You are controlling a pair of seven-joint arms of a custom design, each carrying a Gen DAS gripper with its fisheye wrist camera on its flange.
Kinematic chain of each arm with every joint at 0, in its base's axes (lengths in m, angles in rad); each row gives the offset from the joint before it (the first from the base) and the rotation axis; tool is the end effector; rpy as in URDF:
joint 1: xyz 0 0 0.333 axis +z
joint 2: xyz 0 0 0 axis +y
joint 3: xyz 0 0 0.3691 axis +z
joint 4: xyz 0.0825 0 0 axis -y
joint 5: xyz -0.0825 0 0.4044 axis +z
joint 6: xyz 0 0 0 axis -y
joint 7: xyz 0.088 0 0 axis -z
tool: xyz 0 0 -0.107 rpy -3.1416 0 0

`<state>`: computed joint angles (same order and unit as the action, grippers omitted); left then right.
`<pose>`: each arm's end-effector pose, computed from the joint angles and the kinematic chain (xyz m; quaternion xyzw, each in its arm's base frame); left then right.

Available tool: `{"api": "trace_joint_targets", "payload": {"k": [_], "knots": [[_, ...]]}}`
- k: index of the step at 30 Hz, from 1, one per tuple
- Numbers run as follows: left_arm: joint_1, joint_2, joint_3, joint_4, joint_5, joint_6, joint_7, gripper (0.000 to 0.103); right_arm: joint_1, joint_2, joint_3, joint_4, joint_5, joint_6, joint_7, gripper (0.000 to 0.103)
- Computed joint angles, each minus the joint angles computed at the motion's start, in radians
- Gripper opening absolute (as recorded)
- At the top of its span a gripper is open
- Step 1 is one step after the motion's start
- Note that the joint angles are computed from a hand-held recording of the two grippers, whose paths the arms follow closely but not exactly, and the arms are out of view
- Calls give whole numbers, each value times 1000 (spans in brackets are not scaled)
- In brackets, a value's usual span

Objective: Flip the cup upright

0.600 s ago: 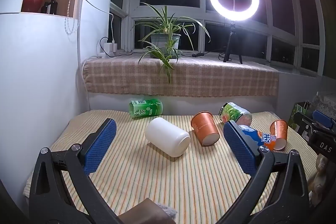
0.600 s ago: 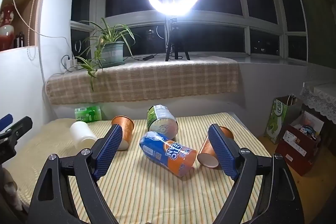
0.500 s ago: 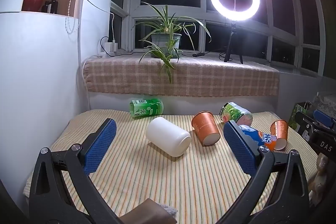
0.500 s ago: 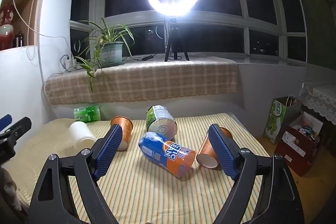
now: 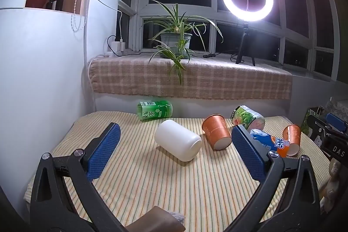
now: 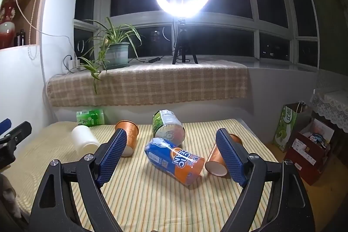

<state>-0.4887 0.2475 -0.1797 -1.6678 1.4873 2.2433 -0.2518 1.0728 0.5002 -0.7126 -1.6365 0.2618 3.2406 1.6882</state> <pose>0.5794 -0.4031 0.5649 -0.6566 0.4697 -0.3698 0.4599 0.6581 0.3555 0.5751 -0.6437 0.4998 -0.3415 0.4682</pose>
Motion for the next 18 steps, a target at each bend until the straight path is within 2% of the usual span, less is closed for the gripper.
{"api": "trace_joint_targets", "payload": {"k": [2, 5, 18], "knots": [[1, -1, 1, -2, 2, 3, -2, 103, 42, 29, -55, 20, 0, -19, 19, 84], [3, -1, 2, -6, 3, 7, -9, 103, 48, 28, -65, 16, -13, -18, 32, 84], [9, -3, 0, -12, 5, 10, -9, 103, 38, 23, -52, 13, -32, -14, 39, 84]]}}
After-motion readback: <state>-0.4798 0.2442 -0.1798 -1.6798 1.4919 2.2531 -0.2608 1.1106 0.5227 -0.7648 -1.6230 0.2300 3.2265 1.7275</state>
